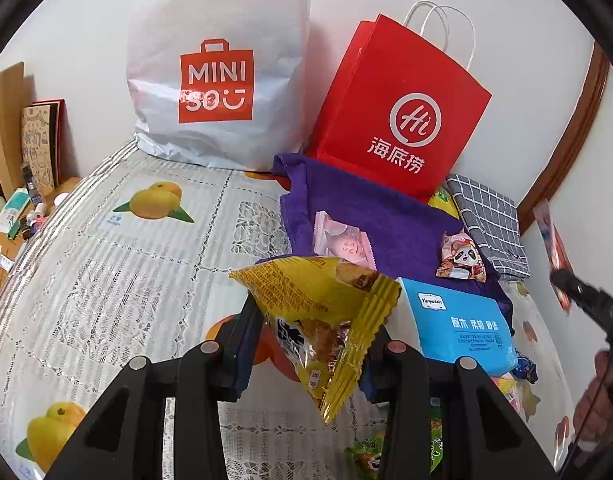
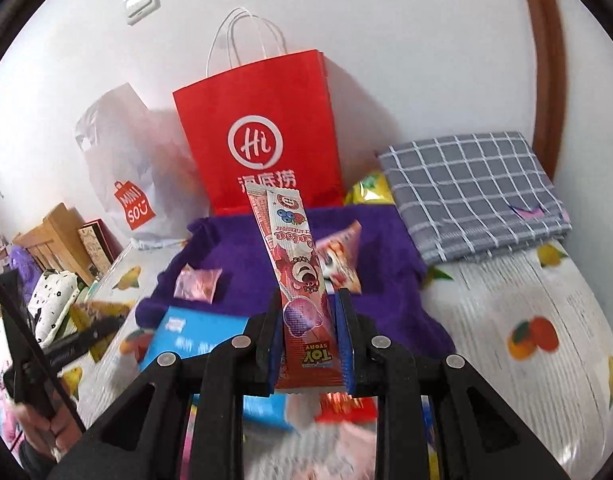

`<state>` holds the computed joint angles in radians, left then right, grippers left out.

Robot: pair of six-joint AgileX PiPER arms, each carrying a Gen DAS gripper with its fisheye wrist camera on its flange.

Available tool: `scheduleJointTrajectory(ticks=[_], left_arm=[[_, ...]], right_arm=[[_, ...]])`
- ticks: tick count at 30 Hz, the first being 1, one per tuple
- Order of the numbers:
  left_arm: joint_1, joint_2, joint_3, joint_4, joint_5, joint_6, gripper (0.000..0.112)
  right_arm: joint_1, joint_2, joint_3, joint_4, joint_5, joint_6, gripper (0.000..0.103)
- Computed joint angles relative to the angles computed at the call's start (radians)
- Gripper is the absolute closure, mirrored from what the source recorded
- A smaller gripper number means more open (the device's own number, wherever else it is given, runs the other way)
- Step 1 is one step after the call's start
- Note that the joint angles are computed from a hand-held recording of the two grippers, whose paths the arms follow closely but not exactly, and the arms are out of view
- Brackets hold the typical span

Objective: Organize snacks
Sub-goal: 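Carry both snacks to the purple towel and release the stick snack from the right tool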

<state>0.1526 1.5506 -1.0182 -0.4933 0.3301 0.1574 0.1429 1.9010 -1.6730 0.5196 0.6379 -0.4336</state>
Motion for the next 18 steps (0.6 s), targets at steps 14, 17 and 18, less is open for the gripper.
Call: scheduleJointTrajectory(ticks=[14,17,18], left_arm=[[-0.013,0.02,0.005,0.042,-0.036,-0.049,0.074],[-0.012,0.024,0.003,0.033,-0.043,-0.051,0.074],[-0.007,0.028,0.003,-0.011,-0.039,-0.011,0.074]], right_arm=[[0.02,0.275,-0.292,-0.253,-0.013,0.23,0.079],[0.017,0.311,-0.311,-0.285,-0.02,0.247,0.079],[0.016,0.32,-0.316,-0.296,-0.026,0.26,0.079]])
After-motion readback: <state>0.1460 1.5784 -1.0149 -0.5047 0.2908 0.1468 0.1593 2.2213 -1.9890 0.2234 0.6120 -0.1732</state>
